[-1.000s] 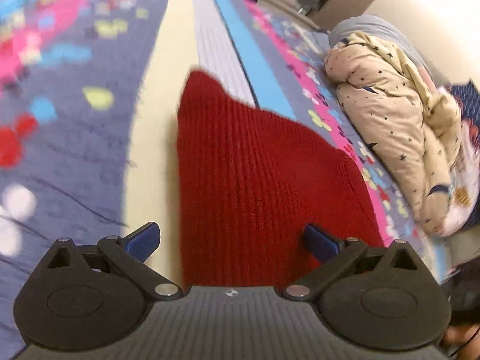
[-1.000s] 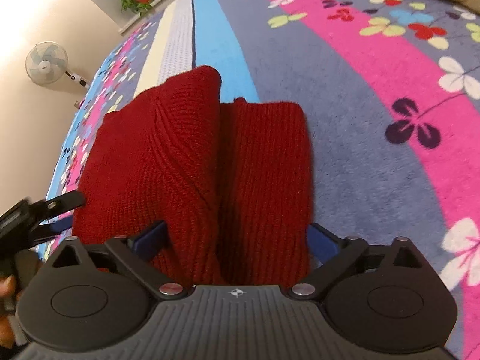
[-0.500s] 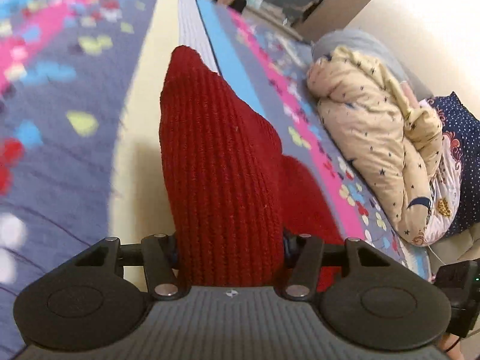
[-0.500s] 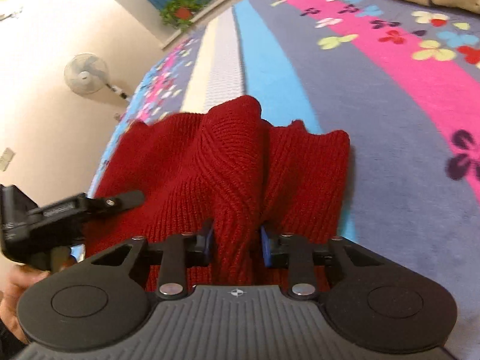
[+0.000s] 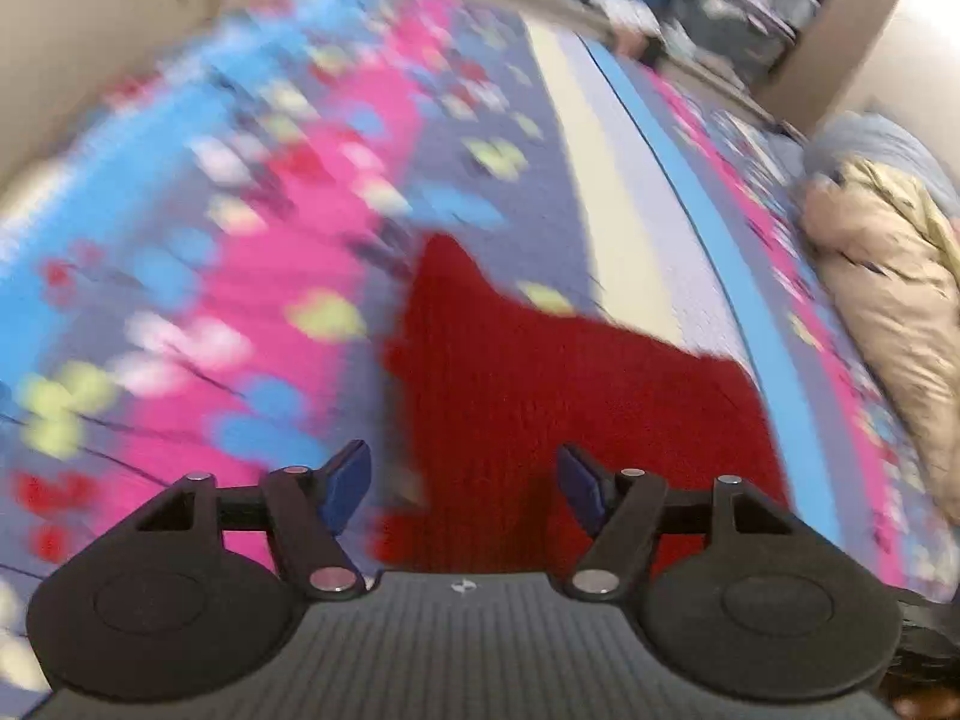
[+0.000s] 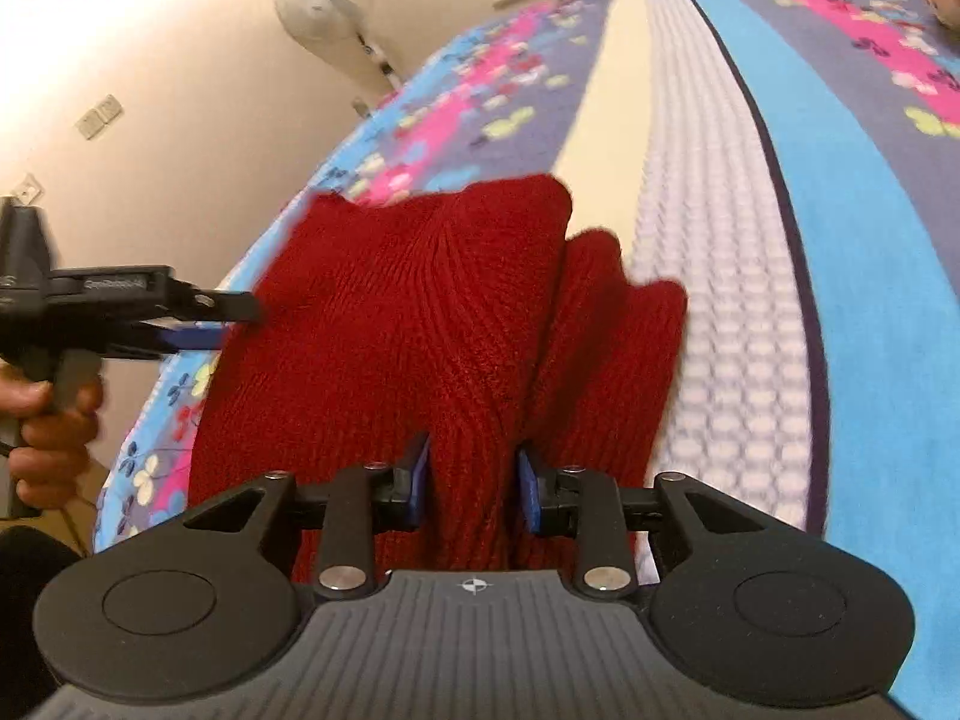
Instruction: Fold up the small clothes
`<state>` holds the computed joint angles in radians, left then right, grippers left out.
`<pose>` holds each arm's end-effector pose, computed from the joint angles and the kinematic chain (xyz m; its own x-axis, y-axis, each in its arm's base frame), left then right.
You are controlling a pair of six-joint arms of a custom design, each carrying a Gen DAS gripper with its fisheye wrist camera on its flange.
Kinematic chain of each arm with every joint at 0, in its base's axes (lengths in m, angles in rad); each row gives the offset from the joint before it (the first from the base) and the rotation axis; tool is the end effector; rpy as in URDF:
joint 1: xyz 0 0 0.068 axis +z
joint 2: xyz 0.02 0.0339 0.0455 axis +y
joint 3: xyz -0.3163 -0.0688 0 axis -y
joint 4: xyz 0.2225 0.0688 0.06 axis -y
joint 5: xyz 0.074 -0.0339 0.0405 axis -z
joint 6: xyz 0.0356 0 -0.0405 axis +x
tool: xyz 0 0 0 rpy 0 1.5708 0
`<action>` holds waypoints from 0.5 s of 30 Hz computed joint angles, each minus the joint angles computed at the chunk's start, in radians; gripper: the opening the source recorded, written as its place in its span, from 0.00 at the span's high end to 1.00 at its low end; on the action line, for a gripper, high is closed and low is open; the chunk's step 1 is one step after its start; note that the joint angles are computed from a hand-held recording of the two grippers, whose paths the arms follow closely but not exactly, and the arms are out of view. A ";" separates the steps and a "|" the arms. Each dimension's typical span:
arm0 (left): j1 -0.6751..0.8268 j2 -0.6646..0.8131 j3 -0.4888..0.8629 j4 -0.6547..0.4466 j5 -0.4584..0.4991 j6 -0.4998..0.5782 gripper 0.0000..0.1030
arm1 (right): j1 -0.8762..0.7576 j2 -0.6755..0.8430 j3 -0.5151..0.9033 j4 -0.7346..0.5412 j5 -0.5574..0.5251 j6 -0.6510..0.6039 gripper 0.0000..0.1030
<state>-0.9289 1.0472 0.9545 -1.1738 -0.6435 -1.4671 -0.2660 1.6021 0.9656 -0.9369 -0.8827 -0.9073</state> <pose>0.0887 -0.0831 0.3288 -0.5894 -0.5405 -0.6004 -0.5130 0.8245 -0.2388 0.2429 -0.0377 0.2490 -0.7273 -0.3204 -0.6070 -0.6561 0.5841 0.4778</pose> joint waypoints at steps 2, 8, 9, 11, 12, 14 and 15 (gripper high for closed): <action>-0.225 0.002 0.055 -0.146 -0.109 -0.212 0.29 | -0.006 -0.026 0.001 0.005 -0.006 0.032 0.68; -0.557 0.242 0.028 -0.086 -0.128 -0.263 0.36 | -0.042 -0.141 -0.063 0.037 0.041 -0.054 0.47; -0.552 0.314 0.001 -0.052 -0.084 -0.239 0.32 | -0.042 -0.162 -0.090 0.079 0.073 -0.066 0.45; -0.609 0.421 0.033 -0.141 -0.089 -0.342 0.31 | -0.055 -0.193 -0.123 0.096 0.112 -0.094 0.44; -0.637 0.429 0.066 -0.183 -0.083 -0.407 0.31 | -0.077 -0.206 -0.132 0.086 0.119 -0.117 0.44; -0.688 0.434 0.125 -0.243 -0.069 -0.507 0.29 | -0.111 -0.264 -0.156 0.109 0.143 -0.109 0.44; -0.734 0.459 0.169 -0.321 -0.069 -0.584 0.26 | -0.138 -0.288 -0.166 0.109 0.156 -0.111 0.42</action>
<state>-1.6626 1.5062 1.1236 -1.4949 -0.7128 -2.0512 -0.4041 1.3141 0.7991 -0.8279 -0.7266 -1.0180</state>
